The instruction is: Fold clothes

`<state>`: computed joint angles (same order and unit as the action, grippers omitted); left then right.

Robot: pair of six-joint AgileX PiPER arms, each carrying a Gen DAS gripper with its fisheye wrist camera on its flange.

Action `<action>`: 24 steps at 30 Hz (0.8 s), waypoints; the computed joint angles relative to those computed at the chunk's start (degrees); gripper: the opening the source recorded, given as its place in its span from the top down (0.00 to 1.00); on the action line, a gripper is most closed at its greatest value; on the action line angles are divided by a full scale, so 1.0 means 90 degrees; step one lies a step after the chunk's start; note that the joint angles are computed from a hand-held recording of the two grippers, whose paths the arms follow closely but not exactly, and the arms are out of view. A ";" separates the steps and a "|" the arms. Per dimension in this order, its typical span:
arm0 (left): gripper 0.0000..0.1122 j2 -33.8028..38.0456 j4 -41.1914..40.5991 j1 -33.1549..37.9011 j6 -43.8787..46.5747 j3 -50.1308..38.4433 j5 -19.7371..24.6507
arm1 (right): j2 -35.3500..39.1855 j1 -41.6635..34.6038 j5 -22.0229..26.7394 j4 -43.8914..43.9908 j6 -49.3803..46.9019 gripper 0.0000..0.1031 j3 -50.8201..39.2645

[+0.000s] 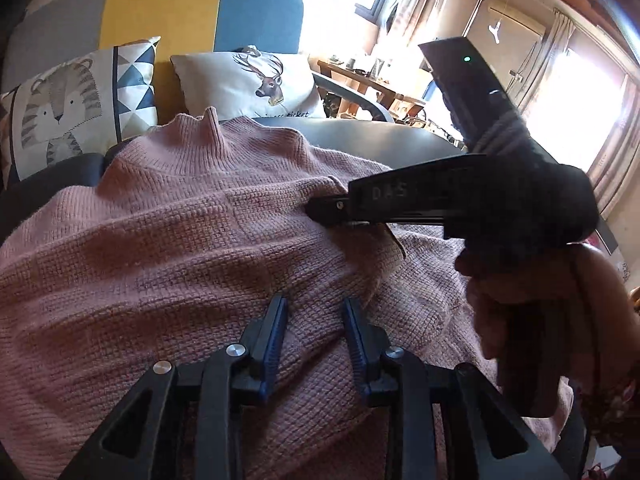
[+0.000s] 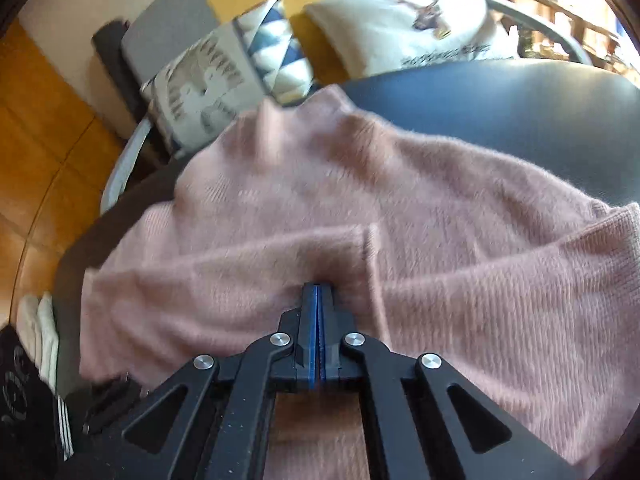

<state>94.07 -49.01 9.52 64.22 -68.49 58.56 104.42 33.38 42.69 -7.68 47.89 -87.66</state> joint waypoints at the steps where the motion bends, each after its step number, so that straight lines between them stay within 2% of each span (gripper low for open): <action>1: 0.74 -0.0034 0.0029 -0.0039 0.0008 0.0028 -0.0075 | -0.0004 0.0046 -0.0067 -0.0239 0.0203 1.00 0.0040; 5: 0.74 -0.0275 0.0180 -0.0253 0.0030 0.0246 -0.0479 | -0.0012 0.0232 -0.0282 -0.1258 0.1083 1.00 0.0205; 7: 0.74 -0.0233 0.0108 -0.0195 0.0050 0.0213 -0.0386 | -0.0124 0.0279 -0.0471 -0.1684 0.1549 1.00 0.0408; 8: 0.74 -0.0200 0.0062 -0.0159 0.0067 0.0189 -0.0330 | -0.0495 0.0174 -0.0853 -0.1584 0.1789 0.97 0.0821; 10: 0.74 -0.0135 -0.0027 -0.0087 0.0099 0.0141 -0.0219 | -0.1211 -0.0009 -0.1560 -0.1391 0.2178 0.97 0.1571; 11: 0.74 -0.0119 -0.0042 -0.0085 0.0101 0.0131 -0.0211 | -0.1468 0.0075 -0.1731 -0.1522 0.2315 0.96 0.1830; 14: 0.74 -0.0116 -0.0073 -0.0065 0.0112 0.0138 -0.0178 | -0.1660 0.0499 -0.1683 -0.1472 0.1981 0.96 0.1977; 16: 0.74 -0.0111 -0.0098 -0.0050 0.0119 0.0138 -0.0154 | -0.1441 0.0652 -0.1537 -0.1205 0.1648 0.96 0.1848; 17: 0.74 -0.0102 -0.0104 -0.0042 0.0118 0.0129 -0.0130 | -0.1303 0.0732 -0.1387 -0.1298 0.1735 1.00 0.1788; 18: 0.74 -0.0083 -0.0113 -0.0030 0.0122 0.0107 -0.0080 | -0.1310 0.0784 -0.1207 -0.1635 0.2076 1.00 0.1888; 21: 0.74 -0.0062 -0.0127 -0.0027 0.0165 0.0089 -0.0004 | -0.1651 0.0803 -0.1124 -0.2651 0.3517 1.00 0.2372; 24: 0.74 -0.0057 -0.0110 -0.0049 0.0182 0.0081 -0.0035 | -0.1650 0.0854 -0.1020 -0.2957 0.3783 1.00 0.2426</action>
<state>93.56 -50.00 9.08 65.86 -67.76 58.25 89.57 41.07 33.51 -34.29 81.94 -65.83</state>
